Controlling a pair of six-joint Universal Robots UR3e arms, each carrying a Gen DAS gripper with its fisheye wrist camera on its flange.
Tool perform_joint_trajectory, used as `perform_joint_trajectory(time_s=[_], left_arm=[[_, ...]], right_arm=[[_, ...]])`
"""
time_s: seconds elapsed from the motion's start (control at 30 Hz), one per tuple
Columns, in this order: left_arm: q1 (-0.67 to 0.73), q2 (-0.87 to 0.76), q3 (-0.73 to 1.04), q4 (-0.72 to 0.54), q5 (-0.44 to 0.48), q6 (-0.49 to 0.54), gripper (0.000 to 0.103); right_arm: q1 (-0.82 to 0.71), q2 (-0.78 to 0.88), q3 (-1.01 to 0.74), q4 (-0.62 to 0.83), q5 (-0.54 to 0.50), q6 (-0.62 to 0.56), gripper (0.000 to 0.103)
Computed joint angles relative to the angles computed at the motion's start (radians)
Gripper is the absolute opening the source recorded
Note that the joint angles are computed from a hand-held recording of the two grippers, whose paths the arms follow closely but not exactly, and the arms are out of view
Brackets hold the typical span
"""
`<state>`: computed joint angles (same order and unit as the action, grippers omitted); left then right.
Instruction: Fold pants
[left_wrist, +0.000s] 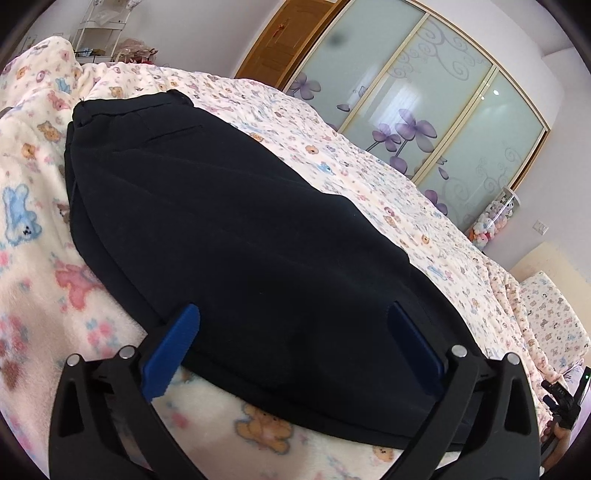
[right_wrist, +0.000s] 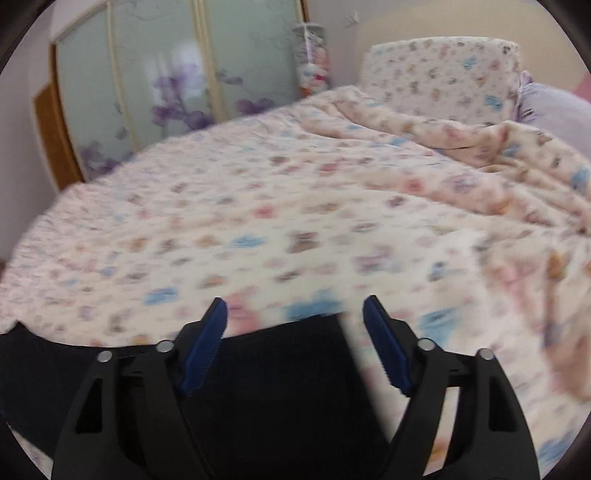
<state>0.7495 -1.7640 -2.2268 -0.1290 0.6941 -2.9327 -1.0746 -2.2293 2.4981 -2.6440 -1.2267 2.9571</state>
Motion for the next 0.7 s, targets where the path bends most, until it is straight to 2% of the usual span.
perform_joint_trajectory(time_s=[0.03, 0.07, 0.1, 0.13, 0.2, 0.27, 0.4, 0.5, 0.57, 0.6, 0.67, 0.7], left_arm=[[0.0, 0.0, -0.001, 0.002, -0.002, -0.002, 0.101], [0.0, -0.002, -0.001, 0.002, -0.003, -0.003, 0.101], [-0.001, -0.003, -0.001, 0.004, -0.002, -0.004, 0.101], [-0.001, -0.004, 0.0, 0.005, -0.002, -0.004, 0.101], [-0.001, -0.006, 0.001, 0.007, -0.001, -0.004, 0.101], [-0.001, -0.009, 0.003, 0.007, -0.001, -0.004, 0.101], [0.0, -0.016, 0.005, 0.012, -0.006, -0.005, 0.101], [-0.002, -0.022, 0.009, 0.014, -0.002, -0.005, 0.101], [-0.002, -0.021, 0.009, 0.015, -0.002, -0.005, 0.101], [-0.002, -0.022, 0.01, 0.013, -0.003, -0.005, 0.101], [-0.002, -0.022, 0.01, 0.013, -0.003, -0.005, 0.101], [-0.001, -0.022, 0.009, 0.013, -0.005, -0.005, 0.101]], right_arm=[[0.049, 0.092, -0.034, -0.041, -0.091, 0.015, 0.076], [0.083, 0.152, -0.051, -0.069, -0.137, 0.021, 0.076], [0.113, 0.213, -0.068, -0.086, -0.176, 0.017, 0.07], [0.138, 0.263, -0.079, -0.106, -0.209, 0.011, 0.046], [0.207, 0.357, -0.092, -0.144, -0.281, -0.01, 0.02], [0.244, 0.371, -0.064, -0.211, -0.32, 0.014, 0.018], [0.199, 0.357, -0.054, -0.285, -0.242, 0.066, 0.016], [0.218, 0.421, -0.078, -0.351, -0.262, 0.105, 0.016], [0.244, 0.526, -0.134, -0.29, -0.321, 0.115, 0.023], [0.24, 0.549, -0.131, -0.292, -0.326, 0.115, 0.032], [0.189, 0.481, -0.057, -0.333, -0.293, 0.132, 0.062], [0.154, 0.419, -0.038, -0.303, -0.278, 0.142, 0.085]])
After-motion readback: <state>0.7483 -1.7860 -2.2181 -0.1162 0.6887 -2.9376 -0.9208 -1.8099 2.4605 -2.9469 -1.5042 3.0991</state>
